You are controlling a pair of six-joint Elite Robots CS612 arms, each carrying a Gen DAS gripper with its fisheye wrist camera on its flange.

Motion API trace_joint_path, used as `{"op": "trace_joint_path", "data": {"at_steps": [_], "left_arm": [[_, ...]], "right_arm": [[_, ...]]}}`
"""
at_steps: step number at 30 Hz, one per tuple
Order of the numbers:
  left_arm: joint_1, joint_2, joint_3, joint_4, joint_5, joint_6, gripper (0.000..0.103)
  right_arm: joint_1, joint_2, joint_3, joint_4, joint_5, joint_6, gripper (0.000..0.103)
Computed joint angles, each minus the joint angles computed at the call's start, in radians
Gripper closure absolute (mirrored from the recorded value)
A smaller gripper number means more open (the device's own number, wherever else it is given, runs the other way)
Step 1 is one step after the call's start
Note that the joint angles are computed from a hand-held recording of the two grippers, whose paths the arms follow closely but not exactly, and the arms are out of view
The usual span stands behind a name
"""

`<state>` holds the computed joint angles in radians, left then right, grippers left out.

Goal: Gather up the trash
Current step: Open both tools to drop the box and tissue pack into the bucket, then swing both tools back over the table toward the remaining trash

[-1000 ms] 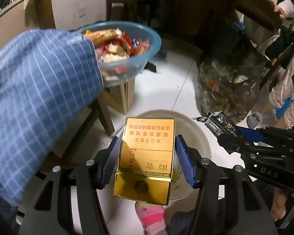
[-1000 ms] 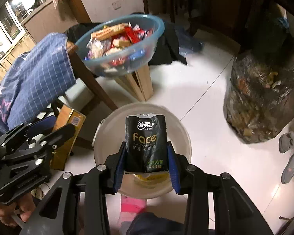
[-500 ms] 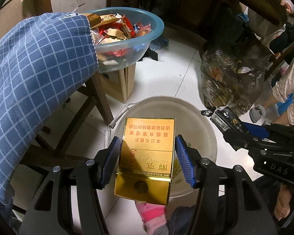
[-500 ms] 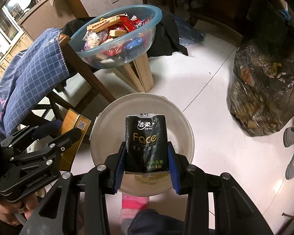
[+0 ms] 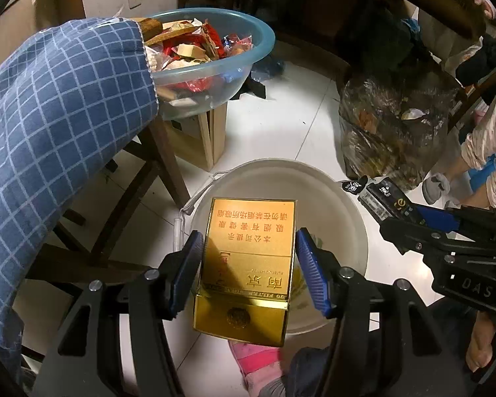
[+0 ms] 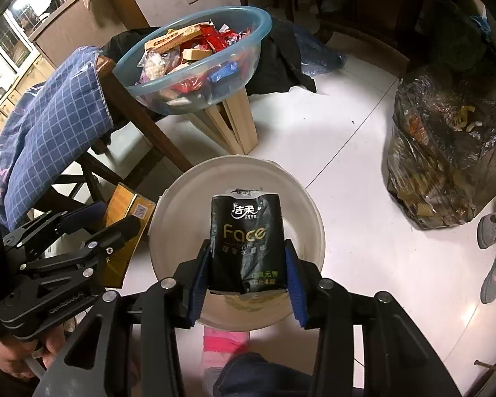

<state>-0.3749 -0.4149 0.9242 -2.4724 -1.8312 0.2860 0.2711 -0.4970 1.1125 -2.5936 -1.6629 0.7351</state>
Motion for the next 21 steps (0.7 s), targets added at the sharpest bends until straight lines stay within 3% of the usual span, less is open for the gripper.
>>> {"op": "trace_joint_path", "data": {"at_steps": [1,4,5,21], "left_arm": [[-0.001,0.0,-0.001,0.004,0.0,0.004,0.045],[0.0,0.001,0.002,-0.008,-0.001,0.005,0.021],[0.0,0.0,0.004,-0.016,0.001,0.003,0.017],[0.005,-0.006,0.007,-0.029,-0.002,-0.014,0.017]], "right_arm": [[0.001,0.0,0.0,0.0,-0.001,0.0,0.054],[0.001,-0.007,0.013,-0.028,-0.016,0.013,0.037],[0.0,-0.011,0.021,-0.038,-0.021,0.017,0.037],[-0.002,-0.033,0.051,-0.066,-0.051,0.022,0.037]]}}
